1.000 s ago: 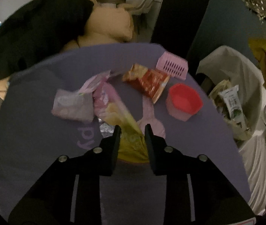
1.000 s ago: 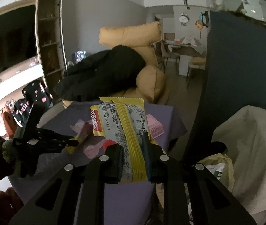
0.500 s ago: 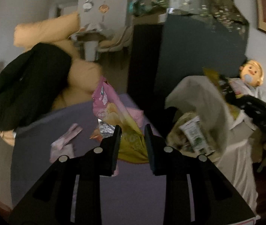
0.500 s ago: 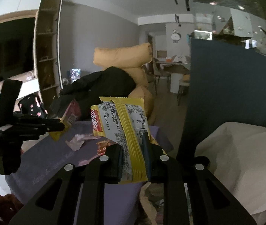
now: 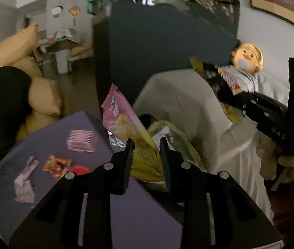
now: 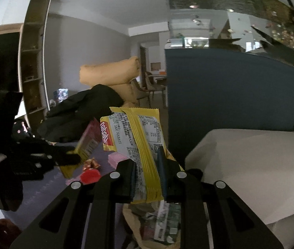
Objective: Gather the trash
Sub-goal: 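Drop the pink bag and yellow wrapper into the trash bag with both grippers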
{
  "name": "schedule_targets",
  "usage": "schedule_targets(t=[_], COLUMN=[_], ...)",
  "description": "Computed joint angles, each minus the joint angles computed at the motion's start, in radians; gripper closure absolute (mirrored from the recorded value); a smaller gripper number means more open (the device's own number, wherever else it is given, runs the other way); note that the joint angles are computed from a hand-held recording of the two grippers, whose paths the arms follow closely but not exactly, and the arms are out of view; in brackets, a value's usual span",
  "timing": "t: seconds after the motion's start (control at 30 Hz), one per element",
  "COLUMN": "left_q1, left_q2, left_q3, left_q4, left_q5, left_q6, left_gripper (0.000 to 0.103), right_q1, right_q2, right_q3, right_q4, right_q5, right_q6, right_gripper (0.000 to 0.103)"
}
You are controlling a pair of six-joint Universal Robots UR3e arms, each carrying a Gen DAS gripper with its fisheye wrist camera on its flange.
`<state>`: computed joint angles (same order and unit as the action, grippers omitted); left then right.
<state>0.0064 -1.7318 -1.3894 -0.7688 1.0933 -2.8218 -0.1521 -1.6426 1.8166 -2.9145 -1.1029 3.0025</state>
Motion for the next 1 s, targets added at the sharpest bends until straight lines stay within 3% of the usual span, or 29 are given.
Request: schedule_targets(t=[0.23,0.67,0.87,1.0], left_q1=[-0.096,-0.114,-0.162,-0.199], left_q2=[-0.138,-0.310,-0.466,-0.550], left_q3=[0.099,0.197,0.364,0.422], left_q4=[-0.009,-0.064,-0.143,-0.137], left_q5=[0.038,-0.022,-0.051,-0.007], left_q6=[-0.009,-0.008,0.016,0.028], left_gripper=[0.078,0.078,0.078,0.078], right_q1=[-0.063,-0.105,-0.104,-0.114], right_q2=[-0.019,0.043,0.075,0.081], right_q3=[0.059,0.055,0.037,0.054], right_q4=[-0.012,-0.014,-0.010,-0.010], right_q5=[0.022,-0.016,-0.060,-0.067], right_q6=[-0.010,-0.004,0.016,0.024], right_gripper=[0.084,0.084,0.084,0.084])
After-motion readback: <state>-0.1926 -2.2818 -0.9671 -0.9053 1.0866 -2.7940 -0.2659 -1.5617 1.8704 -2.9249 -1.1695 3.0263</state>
